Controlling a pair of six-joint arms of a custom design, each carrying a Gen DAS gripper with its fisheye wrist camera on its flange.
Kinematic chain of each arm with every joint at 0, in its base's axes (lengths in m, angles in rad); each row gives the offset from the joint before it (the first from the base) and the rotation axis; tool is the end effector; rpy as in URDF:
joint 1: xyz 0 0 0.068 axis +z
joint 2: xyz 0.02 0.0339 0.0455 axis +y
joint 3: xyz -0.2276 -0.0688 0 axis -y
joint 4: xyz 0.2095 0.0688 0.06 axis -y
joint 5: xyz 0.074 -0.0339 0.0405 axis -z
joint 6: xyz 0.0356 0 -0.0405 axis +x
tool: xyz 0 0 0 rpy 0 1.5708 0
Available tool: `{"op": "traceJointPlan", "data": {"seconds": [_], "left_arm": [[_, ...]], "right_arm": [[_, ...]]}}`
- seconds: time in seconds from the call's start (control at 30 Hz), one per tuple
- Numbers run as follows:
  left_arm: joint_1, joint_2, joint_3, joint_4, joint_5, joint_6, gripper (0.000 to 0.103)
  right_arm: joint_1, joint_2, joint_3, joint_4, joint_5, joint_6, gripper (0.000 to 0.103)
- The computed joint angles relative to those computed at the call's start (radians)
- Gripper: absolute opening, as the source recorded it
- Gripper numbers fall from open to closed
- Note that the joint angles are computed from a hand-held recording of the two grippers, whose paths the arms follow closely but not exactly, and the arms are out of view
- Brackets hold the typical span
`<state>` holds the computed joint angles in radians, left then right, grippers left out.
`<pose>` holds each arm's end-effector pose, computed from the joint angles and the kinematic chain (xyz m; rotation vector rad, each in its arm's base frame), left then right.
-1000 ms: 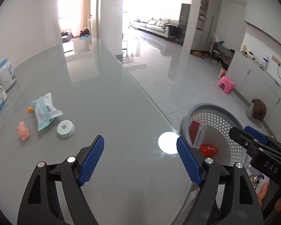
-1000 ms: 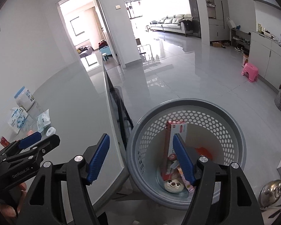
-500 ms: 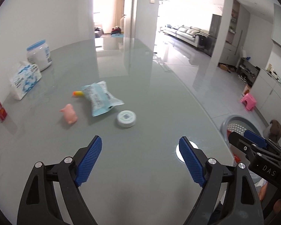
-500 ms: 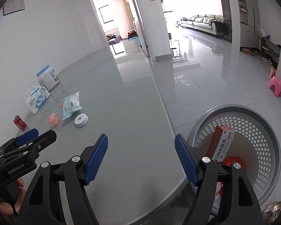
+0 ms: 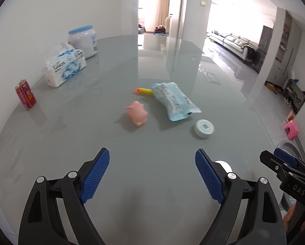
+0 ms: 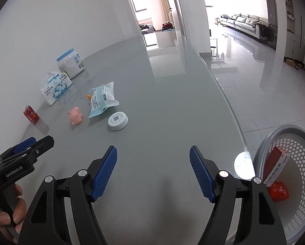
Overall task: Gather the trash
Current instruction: 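Move the right tool to the white round lid and close on it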
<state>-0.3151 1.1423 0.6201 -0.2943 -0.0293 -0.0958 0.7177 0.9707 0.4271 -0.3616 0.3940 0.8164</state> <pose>0.2019 -0.0647 0.1882 0.2480 2.3799 -0.1590 0.1354 0.1001 0.1603 0.2826 2.3794 0.2299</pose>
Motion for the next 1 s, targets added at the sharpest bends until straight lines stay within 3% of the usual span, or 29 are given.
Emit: {"op": "traceJointPlan", "data": {"seconds": [0.47,1.0], "left_arm": [[0.171,0.257,0.097,0.119,0.058,0.079,0.086],[0.209,0.463,0.223,0.18,0.094,0.118,0.086]], "right_arm": [[-0.109,0.458,0.197,0.248,-0.147,-0.136,0.071],[-0.147,0.744,0.432,0.219,-0.159,-0.172,0.07]]}}
